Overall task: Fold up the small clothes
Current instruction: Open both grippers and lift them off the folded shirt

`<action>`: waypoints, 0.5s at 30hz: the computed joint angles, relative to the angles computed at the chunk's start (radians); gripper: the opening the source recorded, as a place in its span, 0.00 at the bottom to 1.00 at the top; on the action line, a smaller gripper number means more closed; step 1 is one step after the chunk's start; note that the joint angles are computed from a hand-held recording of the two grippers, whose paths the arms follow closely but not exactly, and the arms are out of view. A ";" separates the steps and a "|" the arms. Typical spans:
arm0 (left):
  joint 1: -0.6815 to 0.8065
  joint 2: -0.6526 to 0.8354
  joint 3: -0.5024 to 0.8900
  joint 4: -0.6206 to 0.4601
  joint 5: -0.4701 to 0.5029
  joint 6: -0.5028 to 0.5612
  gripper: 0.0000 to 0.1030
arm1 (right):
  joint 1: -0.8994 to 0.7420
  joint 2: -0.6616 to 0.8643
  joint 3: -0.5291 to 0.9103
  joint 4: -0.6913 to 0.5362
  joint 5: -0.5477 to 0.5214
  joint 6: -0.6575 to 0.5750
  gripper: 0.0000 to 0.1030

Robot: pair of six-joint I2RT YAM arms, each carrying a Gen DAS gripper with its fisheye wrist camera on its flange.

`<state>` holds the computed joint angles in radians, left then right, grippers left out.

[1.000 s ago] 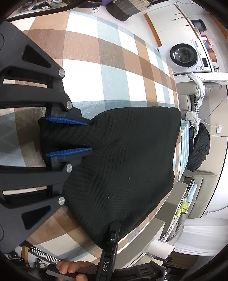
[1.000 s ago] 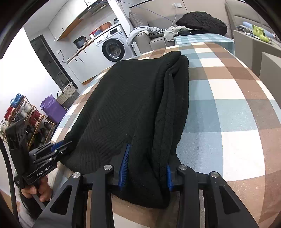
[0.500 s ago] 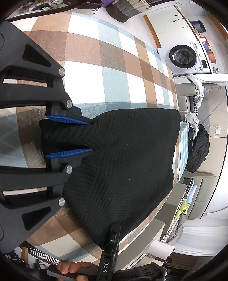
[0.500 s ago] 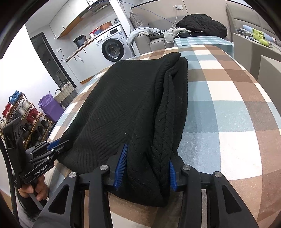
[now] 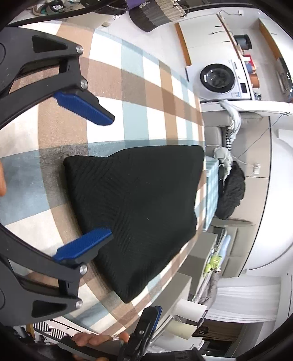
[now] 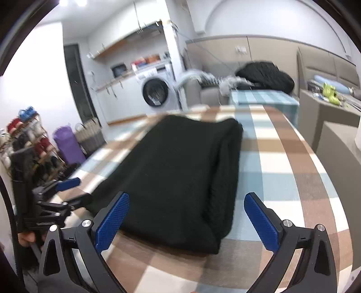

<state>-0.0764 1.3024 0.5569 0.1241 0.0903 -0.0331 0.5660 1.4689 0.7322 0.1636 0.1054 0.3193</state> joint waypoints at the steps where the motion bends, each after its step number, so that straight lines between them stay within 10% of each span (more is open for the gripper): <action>1: 0.001 -0.026 -0.014 -0.003 0.004 -0.003 0.96 | 0.006 -0.020 -0.019 0.015 -0.004 -0.003 1.00; 15: -0.023 -0.266 -0.166 0.014 -0.046 -0.008 0.99 | 0.079 -0.111 -0.220 0.261 0.014 -0.016 1.00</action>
<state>-0.0997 1.0368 0.3906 0.1376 0.0444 -0.0412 0.6449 1.3576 0.5127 0.4243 0.1196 0.3034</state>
